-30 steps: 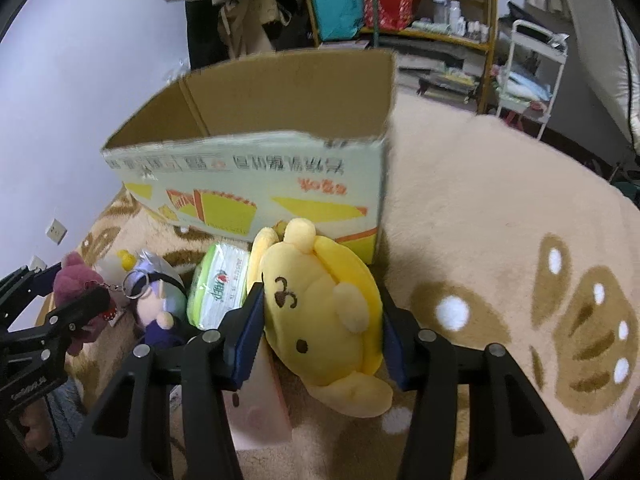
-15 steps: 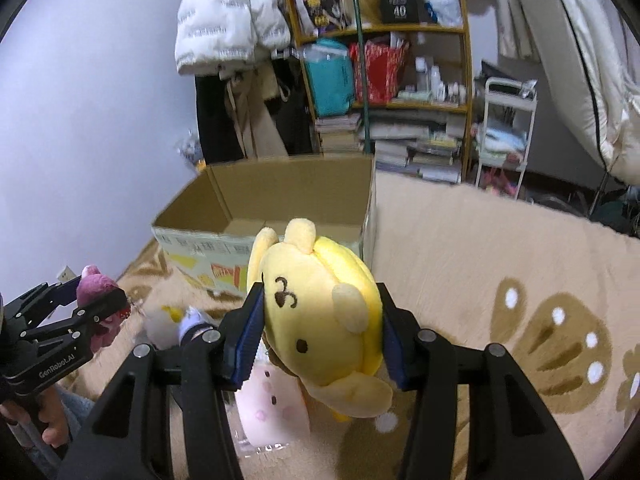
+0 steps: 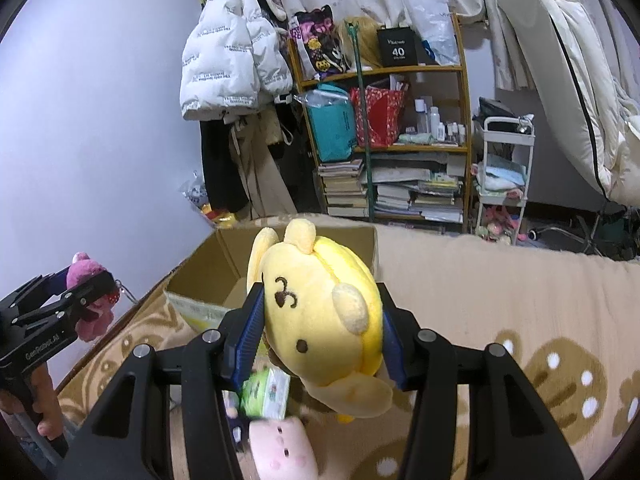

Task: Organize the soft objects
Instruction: 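Carry both plushes over the cardboard box and open both tools to drop them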

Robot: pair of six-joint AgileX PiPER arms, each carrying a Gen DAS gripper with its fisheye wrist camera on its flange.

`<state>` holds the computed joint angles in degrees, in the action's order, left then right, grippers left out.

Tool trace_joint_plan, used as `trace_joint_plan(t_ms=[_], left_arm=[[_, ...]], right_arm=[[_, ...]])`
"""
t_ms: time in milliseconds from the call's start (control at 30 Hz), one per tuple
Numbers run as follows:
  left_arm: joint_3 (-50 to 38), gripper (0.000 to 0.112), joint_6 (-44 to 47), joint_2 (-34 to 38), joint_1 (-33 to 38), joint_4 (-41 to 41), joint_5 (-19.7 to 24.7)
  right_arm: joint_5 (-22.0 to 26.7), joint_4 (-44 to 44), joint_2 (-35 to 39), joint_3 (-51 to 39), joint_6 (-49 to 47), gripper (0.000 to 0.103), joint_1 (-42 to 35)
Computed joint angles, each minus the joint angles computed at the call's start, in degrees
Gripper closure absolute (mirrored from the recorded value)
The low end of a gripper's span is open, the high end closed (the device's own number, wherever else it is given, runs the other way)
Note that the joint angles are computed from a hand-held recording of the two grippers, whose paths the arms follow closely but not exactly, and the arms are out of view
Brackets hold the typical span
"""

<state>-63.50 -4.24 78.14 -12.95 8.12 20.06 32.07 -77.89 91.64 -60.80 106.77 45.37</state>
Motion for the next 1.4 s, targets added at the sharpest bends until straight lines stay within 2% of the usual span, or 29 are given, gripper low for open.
trace_joint_plan(t_ms=[433,667,767,900,1100,1200,1333,1367,1400], left_arm=[[-16.26,0.056,3.75,13.68,-1.01,-4.30,0.09],[-20.24,0.056,11.93,19.12,0.21,-16.17,1.69],[-20.81,0.056,12.00,21.48,-0.10,-16.26,2.16],[-21.74,0.056,9.83,24.12,-1.49,-11.73,3.78],[-20.51,0.053,8.69,24.44,-2.52,-9.75,2.81],[-19.91,0.043,10.22,24.10,-2.08,-11.72,2.77],[-19.54,0.032,7.47,23.68,-1.71,-9.38,2.41],[-19.58,0.029,7.39,23.55,-1.50,-9.66,2.56],[-19.68,0.024,7.18,23.36,-1.30,-9.83,2.96]], right_arm=[[-5.82,2.46,6.13,-11.03,-8.63,0.048,-6.75],[-8.30,1.63,10.24,-13.70,-8.80,0.048,-8.71],[-9.76,1.73,11.87,-13.55,-8.74,0.047,-9.56],[-11.28,1.98,13.57,-13.18,-8.10,0.046,-10.75],[-13.04,5.25,14.78,-13.01,-10.36,0.042,-11.66],[-13.36,6.63,14.80,-12.61,-11.40,0.040,-11.68],[-13.07,5.59,14.08,-11.62,-10.41,0.039,-11.26],[-12.34,5.13,13.94,-11.45,-9.71,0.038,-10.89],[-12.18,5.11,13.76,-11.22,-9.48,0.031,-10.76]])
